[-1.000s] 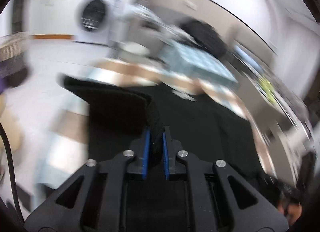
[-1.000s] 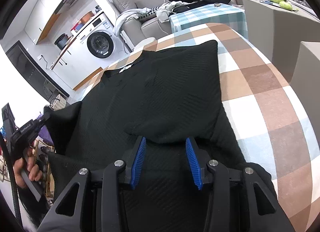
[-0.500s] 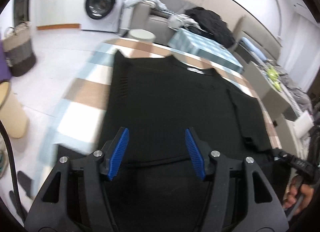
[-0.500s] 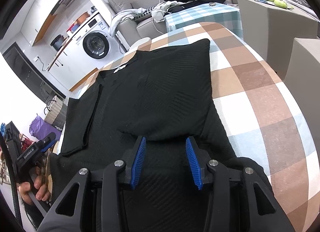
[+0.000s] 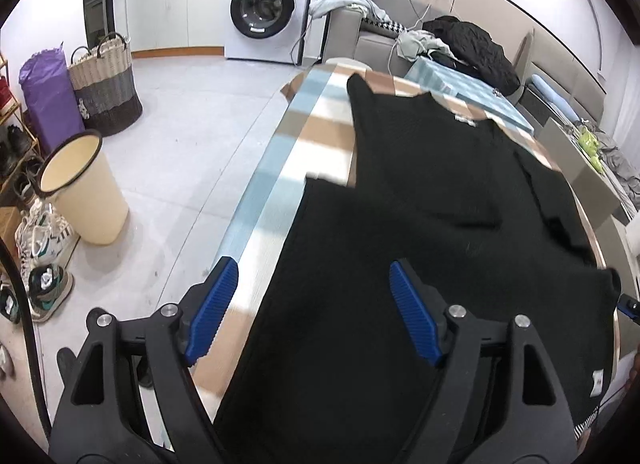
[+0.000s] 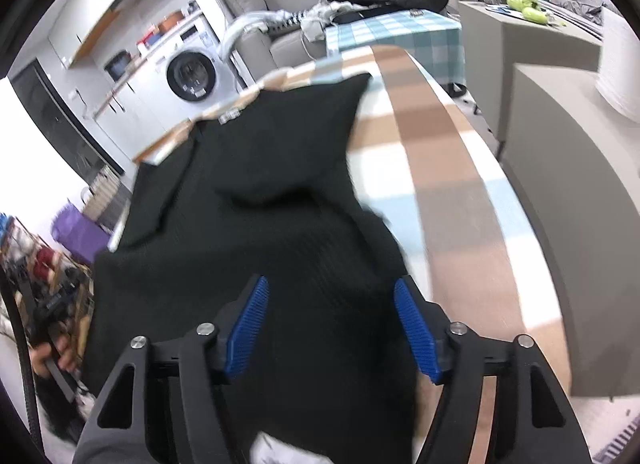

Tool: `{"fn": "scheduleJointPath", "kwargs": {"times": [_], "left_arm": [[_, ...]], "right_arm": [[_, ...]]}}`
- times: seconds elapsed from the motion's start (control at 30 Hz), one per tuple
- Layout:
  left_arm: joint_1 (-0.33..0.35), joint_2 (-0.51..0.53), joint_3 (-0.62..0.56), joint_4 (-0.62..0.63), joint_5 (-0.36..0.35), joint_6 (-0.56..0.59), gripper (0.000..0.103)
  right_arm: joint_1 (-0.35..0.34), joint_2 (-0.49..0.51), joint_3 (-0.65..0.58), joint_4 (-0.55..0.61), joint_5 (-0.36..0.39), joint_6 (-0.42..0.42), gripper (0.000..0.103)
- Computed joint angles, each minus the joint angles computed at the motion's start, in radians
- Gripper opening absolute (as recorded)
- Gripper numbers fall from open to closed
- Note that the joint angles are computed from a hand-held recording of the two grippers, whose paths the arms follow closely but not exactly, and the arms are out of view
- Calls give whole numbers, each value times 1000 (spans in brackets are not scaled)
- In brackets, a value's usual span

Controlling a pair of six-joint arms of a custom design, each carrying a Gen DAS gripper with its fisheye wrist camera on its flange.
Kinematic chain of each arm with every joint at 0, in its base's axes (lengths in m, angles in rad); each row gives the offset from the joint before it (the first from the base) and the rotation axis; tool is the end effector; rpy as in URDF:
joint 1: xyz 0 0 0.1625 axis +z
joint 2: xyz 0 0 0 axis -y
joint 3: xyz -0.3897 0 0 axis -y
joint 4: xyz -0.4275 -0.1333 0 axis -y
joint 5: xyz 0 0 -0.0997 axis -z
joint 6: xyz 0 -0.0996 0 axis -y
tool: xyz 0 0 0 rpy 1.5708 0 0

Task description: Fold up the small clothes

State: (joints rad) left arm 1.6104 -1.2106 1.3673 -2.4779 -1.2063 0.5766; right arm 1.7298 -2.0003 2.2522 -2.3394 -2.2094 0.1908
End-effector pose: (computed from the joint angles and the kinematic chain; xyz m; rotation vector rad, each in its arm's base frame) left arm 0.1962 -0.6888 0.4604 0.4816 2.4250 -0.7877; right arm 0.1328 -0.3614 0.3900 -0.2572 -2.4870 0.7915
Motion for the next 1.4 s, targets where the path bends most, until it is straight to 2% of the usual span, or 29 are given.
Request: {"fn": "scheduleJointPath", "kwargs": {"times": [0.1,0.23,0.33,0.53,0.63,0.67,0.7,0.73,0.97,1.03,1.07,1.1,1.13,1.17,1.2,1.3,1.4], "left_arm": [[11,-19,22,9,11,4,76],[20,-35,43,27,35,16,76],[17,-34,58,23,51,28,76],[18,-14,52,51,73,35,74],[5,-19,78,22,98,99,54],[4,-24,82,25,88,108,38],[6,-28,82,36,73,110,14],[9,-32,78,57,51,103,7],[6,-85,121,18,-31,117,7],[6,-98,120,20,-62,106,7],[6,-102,119,24,-74,103,7],[5,-107,120,20,-82,100,7],[4,-112,124,18,-86,100,7],[3,-116,128,15,-88,101,7],[1,-120,131,12,-90,101,7],[-2,-136,138,16,-103,90,7],[-4,-158,141,37,-133,70,7]], "right_arm": [[12,-41,22,78,-38,44,68],[3,-95,61,120,-23,21,68],[9,-103,72,155,-46,24,68],[29,-122,83,165,-42,24,68],[36,-128,82,196,-50,44,68],[38,-129,81,209,-54,55,68],[38,-131,81,219,-54,58,68],[37,-133,81,226,-52,55,68],[36,-168,123,169,-48,-32,68],[29,-182,141,130,-32,-82,60],[30,-182,147,115,-32,-99,52],[35,-176,150,103,-39,-117,37],[34,-169,148,99,-35,-135,29],[36,-162,145,100,-35,-146,15],[37,-157,142,102,-35,-158,7],[55,-159,132,80,-17,-200,5],[74,-184,119,4,34,-236,4]]}}
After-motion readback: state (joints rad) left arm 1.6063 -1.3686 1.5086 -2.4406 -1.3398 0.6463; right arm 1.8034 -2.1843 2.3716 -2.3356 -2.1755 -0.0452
